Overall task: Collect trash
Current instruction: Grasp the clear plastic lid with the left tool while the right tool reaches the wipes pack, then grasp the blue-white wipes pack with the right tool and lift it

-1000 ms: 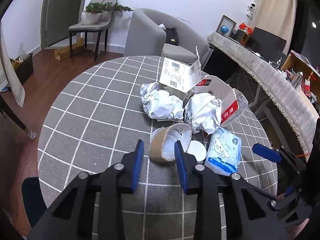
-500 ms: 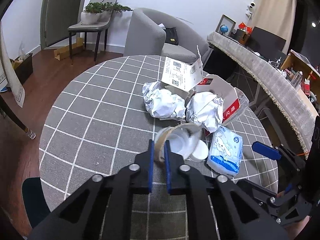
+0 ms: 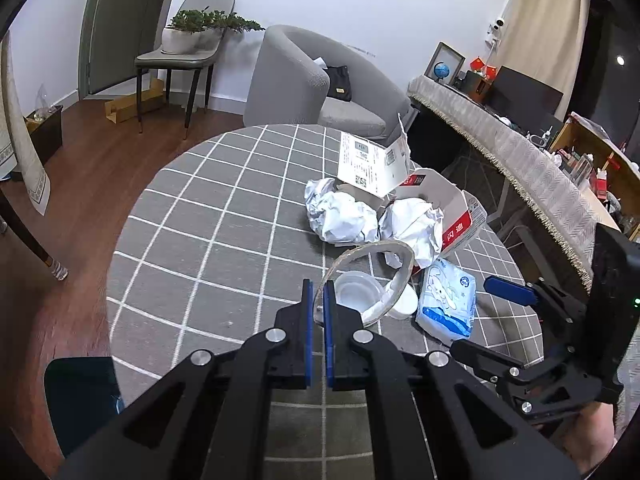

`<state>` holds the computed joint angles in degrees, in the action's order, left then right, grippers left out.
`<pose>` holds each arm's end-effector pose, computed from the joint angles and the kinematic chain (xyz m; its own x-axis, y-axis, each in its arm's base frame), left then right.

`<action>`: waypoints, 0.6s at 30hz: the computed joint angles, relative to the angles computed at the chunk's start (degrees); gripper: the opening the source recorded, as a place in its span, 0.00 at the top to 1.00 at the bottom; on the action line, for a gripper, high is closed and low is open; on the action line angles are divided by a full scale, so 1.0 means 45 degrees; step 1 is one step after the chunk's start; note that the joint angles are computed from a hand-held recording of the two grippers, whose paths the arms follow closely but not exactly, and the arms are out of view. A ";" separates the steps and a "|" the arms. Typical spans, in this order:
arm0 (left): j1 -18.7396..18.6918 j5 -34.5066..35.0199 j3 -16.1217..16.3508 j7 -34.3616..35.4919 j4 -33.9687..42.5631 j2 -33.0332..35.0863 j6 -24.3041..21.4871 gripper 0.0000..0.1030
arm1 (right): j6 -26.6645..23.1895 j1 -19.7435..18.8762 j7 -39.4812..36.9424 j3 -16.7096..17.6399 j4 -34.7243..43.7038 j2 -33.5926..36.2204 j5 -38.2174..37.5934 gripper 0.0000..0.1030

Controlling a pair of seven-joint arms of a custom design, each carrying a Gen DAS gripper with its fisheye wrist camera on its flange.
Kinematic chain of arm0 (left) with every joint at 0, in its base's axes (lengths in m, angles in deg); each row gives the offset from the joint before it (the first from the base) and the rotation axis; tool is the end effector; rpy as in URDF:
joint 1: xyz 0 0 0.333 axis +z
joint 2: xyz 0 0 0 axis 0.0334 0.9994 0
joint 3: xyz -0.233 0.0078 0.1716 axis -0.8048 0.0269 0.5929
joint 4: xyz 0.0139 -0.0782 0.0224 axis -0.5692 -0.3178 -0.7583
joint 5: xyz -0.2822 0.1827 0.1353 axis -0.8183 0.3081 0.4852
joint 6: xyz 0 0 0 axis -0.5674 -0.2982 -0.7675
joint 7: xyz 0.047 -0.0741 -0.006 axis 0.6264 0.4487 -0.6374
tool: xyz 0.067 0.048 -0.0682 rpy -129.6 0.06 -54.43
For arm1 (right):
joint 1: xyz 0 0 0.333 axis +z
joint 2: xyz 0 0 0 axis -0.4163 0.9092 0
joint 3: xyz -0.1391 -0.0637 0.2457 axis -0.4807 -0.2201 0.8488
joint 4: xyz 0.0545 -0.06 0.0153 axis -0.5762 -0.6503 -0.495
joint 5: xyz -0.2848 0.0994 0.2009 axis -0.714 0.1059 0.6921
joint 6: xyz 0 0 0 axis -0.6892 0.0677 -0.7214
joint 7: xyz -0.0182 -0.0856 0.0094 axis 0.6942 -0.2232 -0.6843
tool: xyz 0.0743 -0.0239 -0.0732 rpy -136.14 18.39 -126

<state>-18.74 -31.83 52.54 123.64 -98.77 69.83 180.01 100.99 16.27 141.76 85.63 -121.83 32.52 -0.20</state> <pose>0.5228 -0.3889 0.5980 -0.8006 -0.5058 0.3214 -0.5650 0.4584 -0.6860 0.3467 0.4364 0.5889 -0.2991 -0.9534 -0.0392 -0.6697 0.2389 -0.7031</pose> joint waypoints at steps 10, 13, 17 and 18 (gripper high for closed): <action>0.0427 -0.0428 0.0107 0.0446 0.0002 -0.0100 -0.0241 0.95 | 0.0173 -0.0248 -0.0775 -0.0271 0.0317 0.0319 0.1227 0.05; 0.0559 -0.0491 0.0152 0.0633 -0.0014 -0.0131 -0.0312 0.95 | -0.0122 -0.0269 -0.0954 -0.0306 0.0677 0.0563 0.1473 0.05; 0.0708 -0.0475 0.0241 0.0844 -0.0138 -0.0229 -0.0312 0.95 | -0.0697 -0.0189 -0.1055 -0.0388 0.1271 0.0927 0.1464 0.05; 0.0758 -0.0501 0.0260 0.0884 -0.0115 -0.0218 -0.0338 0.95 | -0.0774 -0.0175 -0.1019 -0.0421 0.1368 0.0997 0.1457 0.05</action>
<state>-15.33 -34.08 53.71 127.62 -99.29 68.85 178.49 97.51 15.48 137.18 83.73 -115.68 37.01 6.35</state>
